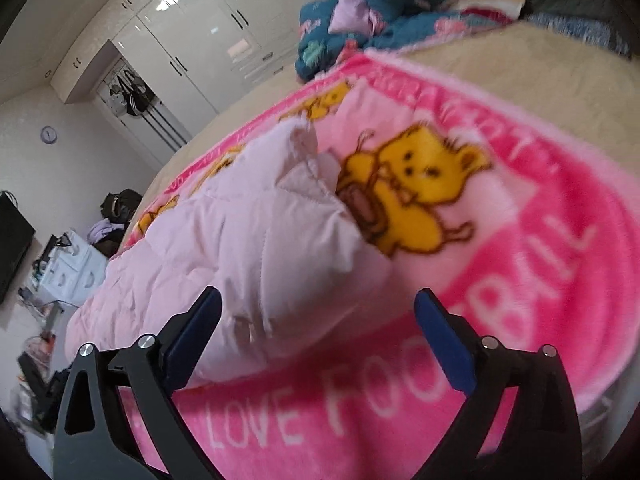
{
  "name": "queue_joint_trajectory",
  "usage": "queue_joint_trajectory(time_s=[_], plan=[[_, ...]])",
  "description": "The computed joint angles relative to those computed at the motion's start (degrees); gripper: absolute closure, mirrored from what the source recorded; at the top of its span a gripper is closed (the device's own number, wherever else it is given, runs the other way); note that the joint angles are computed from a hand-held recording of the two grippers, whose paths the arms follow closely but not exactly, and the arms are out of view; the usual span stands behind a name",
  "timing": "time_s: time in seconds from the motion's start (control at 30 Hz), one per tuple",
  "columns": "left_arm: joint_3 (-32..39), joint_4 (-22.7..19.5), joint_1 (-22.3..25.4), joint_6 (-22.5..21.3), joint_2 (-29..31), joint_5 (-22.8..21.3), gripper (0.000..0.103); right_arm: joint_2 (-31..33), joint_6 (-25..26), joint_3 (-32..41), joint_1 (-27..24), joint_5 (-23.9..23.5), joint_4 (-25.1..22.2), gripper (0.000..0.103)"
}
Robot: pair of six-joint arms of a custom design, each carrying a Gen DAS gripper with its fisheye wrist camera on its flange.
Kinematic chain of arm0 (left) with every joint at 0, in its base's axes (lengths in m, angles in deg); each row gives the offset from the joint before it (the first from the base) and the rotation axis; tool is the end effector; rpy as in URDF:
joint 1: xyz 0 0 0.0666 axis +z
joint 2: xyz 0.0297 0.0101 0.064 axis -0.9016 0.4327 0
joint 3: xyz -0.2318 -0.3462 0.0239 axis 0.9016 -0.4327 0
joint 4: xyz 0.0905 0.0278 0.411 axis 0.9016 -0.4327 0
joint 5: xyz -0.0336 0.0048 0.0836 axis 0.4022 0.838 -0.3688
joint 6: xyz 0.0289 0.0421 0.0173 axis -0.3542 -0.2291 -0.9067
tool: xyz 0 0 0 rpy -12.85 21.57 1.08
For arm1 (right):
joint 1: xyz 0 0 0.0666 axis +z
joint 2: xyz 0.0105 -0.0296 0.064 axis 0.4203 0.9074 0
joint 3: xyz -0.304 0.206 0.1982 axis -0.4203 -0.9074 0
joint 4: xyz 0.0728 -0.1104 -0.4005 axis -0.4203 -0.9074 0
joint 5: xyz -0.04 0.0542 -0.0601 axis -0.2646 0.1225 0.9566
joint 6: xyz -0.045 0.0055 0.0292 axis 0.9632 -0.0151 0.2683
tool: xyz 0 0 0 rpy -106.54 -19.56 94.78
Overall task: Fold large clothes
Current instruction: 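Withdraw both tools from the folded jacket bundle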
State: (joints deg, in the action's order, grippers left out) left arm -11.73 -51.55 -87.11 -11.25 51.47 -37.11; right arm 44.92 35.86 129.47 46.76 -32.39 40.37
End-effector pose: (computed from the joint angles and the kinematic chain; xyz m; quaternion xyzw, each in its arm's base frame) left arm 0.2386 -0.0846 0.5190 -0.2684 0.8705 -0.0471 0.4099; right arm 0.3695 0.1543 0.5332 0.0042 0.8970 0.2473 0.3664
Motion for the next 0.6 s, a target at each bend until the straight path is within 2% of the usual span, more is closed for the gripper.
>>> queue_joint_trajectory(time_s=[0.27, 0.37, 0.5, 0.6], plan=[[6.07, -10.32, -15.19, 4.75, 0.58, -16.29, 0.009, -7.50, 7.09, -0.98, 3.98, 6.32, -0.33, 0.004], [8.30, -14.41, -21.93, 9.32, 1.56, -22.11, 0.009, -9.88, 8.20, -1.30, 6.59, 7.51, -0.82, 0.004], [10.01, -18.05, -28.19, 14.42, 3.28, -25.70, 0.009, -11.73, 9.97, -1.02, 11.17, 10.37, -3.52, 0.004], [10.36, -19.06, -32.12, 17.45, 4.57, -26.47, 0.009, -13.00, 9.90, -1.56, 15.14, 13.16, -5.43, 0.004]])
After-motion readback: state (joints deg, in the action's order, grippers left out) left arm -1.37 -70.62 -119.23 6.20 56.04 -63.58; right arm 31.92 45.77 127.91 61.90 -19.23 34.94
